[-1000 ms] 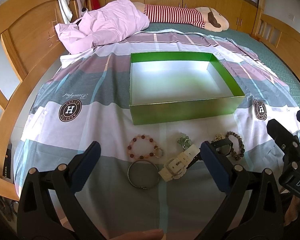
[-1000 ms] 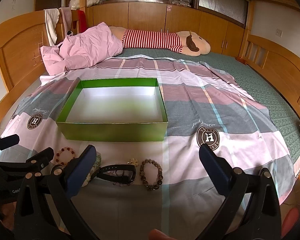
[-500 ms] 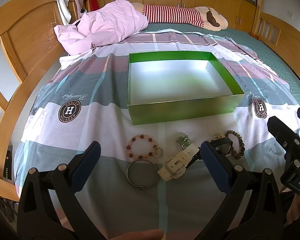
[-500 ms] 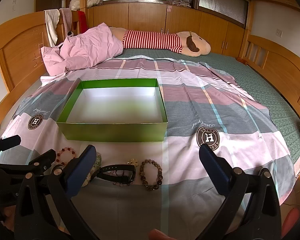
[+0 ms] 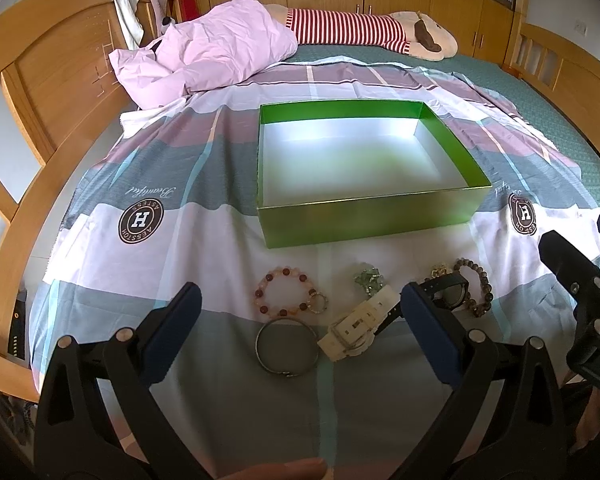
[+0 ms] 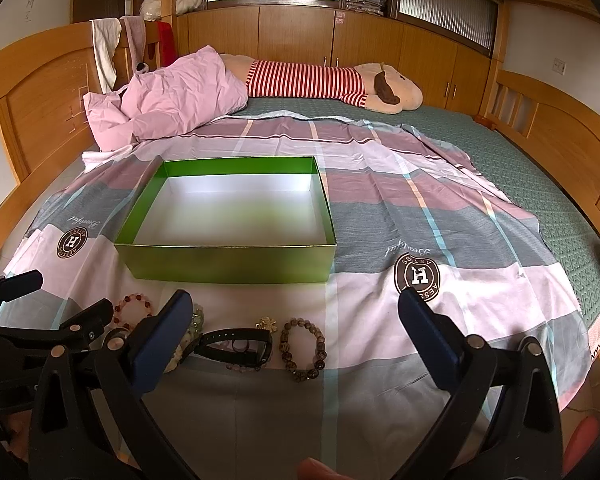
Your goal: Organize jewelry
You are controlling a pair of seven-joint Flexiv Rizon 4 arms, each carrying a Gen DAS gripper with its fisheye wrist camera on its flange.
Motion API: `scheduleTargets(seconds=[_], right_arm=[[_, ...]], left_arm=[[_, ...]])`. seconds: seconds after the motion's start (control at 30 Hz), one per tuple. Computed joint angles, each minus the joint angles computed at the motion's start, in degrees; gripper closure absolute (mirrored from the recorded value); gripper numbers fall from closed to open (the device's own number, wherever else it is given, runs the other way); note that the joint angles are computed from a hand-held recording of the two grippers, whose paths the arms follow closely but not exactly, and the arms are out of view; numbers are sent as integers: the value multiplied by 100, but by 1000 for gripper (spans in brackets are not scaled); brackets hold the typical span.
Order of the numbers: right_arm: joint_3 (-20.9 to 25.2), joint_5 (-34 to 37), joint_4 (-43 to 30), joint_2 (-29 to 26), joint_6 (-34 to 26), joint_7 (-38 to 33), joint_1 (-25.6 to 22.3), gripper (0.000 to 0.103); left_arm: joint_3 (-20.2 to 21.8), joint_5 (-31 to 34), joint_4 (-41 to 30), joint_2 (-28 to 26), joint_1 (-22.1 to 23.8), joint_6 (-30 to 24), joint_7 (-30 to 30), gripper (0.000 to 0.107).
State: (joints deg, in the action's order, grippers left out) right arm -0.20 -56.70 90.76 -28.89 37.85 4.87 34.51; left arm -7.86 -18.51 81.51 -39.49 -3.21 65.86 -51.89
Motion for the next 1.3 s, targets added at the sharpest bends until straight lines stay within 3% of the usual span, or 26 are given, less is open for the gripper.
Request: scheduleTargets(seconds=[0.2, 0.4, 0.47, 0.5, 0.57, 0.6, 0.63, 0.7, 0.77, 0.83, 0.9, 0.93, 0.97, 1.0, 1.03, 1.07, 1.13, 1.17, 1.2, 1.23, 1.3], right_arm=[[7, 55, -9, -16, -82, -41, -9, 3], [211, 932, -174, -180, 114, -775, -333, 3], [311, 1342, -378, -298, 132, -1340, -415, 10], [330, 1485, -474, -352, 146, -1619, -430, 22], [387, 1796, -841, -550, -72, -2360, -416, 36], [397, 1932, -977, -631, -122, -2656, -410, 46], [433, 2094, -1123, -723, -138, -3014, -435, 56], [410, 2356, -1273, -854, -76, -3319, -434, 64], [294, 2445, -937, -761, 516, -3067, -435, 68], [-47, 2125, -472, -580, 877, -2455, -236, 71], [-774, 772, 163, -215, 636, -1016, 359, 71], [-929, 259, 350, -83, 516, -501, 513, 69], [-1168, -515, 625, 118, 255, 313, 783, 63], [-1237, -1010, 786, 241, 50, 793, 916, 43], [-1208, -1248, 854, 287, 5, 981, 920, 33], [-1105, -1302, 899, 296, 181, 940, 820, 33], [-792, -859, 764, 118, 590, 427, 492, 34], [-584, -511, 693, -25, 926, 131, 242, 38], [-419, -306, 641, -128, 1142, -34, 51, 51], [-247, -69, 592, -223, 1327, -226, -141, 58], [8, 514, 464, -434, 1714, -624, -440, 62]], left_arm=[[261, 170, -174, -78, -123, -61, -300, 8], [12, -133, -422, -161, 175, -287, -322, 9], [-8, -173, -440, -155, 209, -228, -307, 17], [-20, -205, -468, -159, 235, -289, -309, 21], [-10, -209, -573, -192, 253, -610, -289, 42], [-20, -201, -641, -215, 269, -890, -228, 47], [-14, -191, -674, -224, 264, -1090, -193, 49], [-51, -204, -675, -221, 271, -1430, -40, 49], [-90, -171, -592, -192, 245, -1594, 242, 49], [-50, -109, -447, -159, 156, -1391, 400, 43], [-64, -84, -137, -98, 86, -704, 559, 40], [-90, -89, 23, -68, 79, -305, 638, 40], [-187, -131, 244, -15, 120, 164, 740, 35], [-472, -305, 560, 68, 286, 654, 998, 31], [-796, -503, 788, 124, 495, 868, 1249, 27], [-984, -650, 905, 151, 620, 878, 1393, 27], [-877, -726, 856, 77, 551, 524, 1347, 28], [-654, -653, 720, -23, 391, 367, 1179, 34], [-454, -559, 596, -106, 251, 256, 1023, 39], [-341, -487, 496, -170, 170, 135, 926, 48], [-234, -400, 308, -288, 103, -134, 819, 48]])
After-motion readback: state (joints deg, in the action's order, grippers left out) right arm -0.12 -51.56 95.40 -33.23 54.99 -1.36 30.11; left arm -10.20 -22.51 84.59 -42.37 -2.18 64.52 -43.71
